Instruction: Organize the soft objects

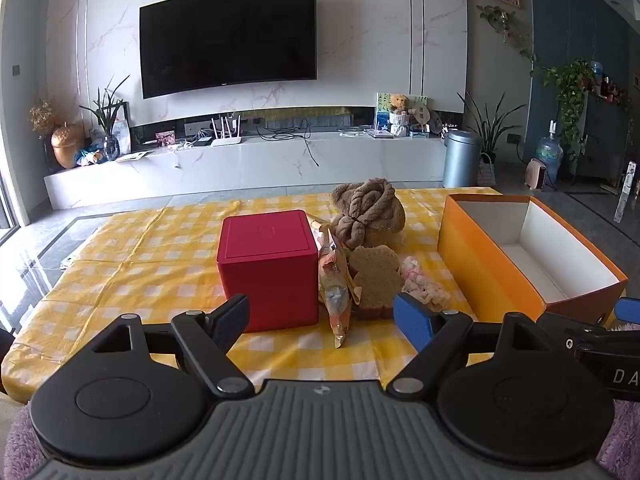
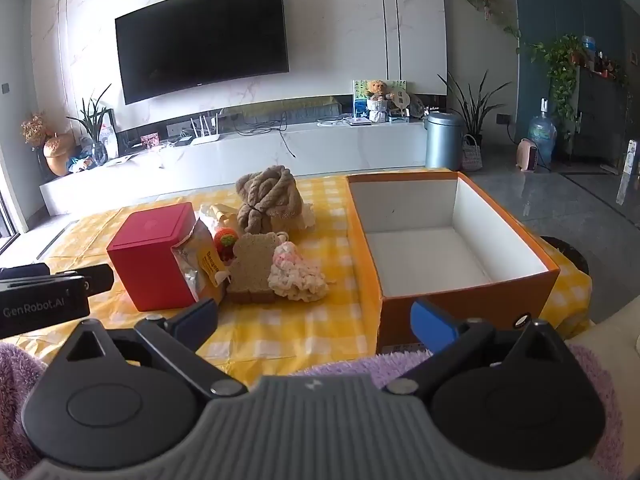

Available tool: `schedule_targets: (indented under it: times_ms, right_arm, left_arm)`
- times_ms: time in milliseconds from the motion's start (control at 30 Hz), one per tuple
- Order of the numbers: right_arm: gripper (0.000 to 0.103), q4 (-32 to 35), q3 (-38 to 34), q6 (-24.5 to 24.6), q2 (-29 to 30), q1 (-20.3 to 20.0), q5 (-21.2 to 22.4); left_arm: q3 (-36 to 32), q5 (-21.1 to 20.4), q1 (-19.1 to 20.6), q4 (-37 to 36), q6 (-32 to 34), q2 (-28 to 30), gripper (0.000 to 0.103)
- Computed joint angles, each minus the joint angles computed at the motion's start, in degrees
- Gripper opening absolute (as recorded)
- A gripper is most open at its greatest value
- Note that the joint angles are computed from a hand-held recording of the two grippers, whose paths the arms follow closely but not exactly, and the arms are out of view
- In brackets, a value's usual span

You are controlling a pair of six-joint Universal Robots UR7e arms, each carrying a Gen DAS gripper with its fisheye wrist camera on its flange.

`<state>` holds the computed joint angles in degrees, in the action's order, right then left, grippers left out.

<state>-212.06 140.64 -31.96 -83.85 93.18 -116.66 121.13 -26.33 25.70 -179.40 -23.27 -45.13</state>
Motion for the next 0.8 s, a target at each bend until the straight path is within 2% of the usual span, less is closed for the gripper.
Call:
schedule_targets:
  times_ms: [67,100,167,300,367,500,800]
  right_arm:
    - [0.101,0.88,-0.44,0.02,-0.05,0.56,-0.95]
    - [0.101,0.98,-0.58,0.21,0.00,0.70,-1.01]
    - [0.101,1.30,-0.96,0.65,0.20,1.11,-1.41]
    - [0.101,-0.22,0.42,0.39,-0.27,-0.70,0.59]
    - [0.101,1.92,0.02,1.43,-1.25,-0.06,-0.17]
    - [0.101,1.13,-0.44,1.12,0.19,0.09,-0.88]
    - [0.101,1.63,-0.24,1.73,-0.40,0.29,-1.31]
  left_arm:
    - [0.01,-0.54,0.25,-0.33,0.34,-0.18,0.095]
    - [0.06,0.83,-0.46,0.58,0.04,0.35,0.095]
    - [-0.41,0.60,-0.39,3.38,-2.09,0.06,0.095]
    - [0.43,-1.70,0.29,1.22,-1.46,-0.86,0.095]
    - [0.02,-1.16,-0.09,2.14,-1.79,-0.38,0.095]
    - [0.04,-1.29,-0.14,2.40,-1.93,-0.27,0.095]
    - [0.16,-1.25,0.02,2.98,-2.79,-0.41,0.095]
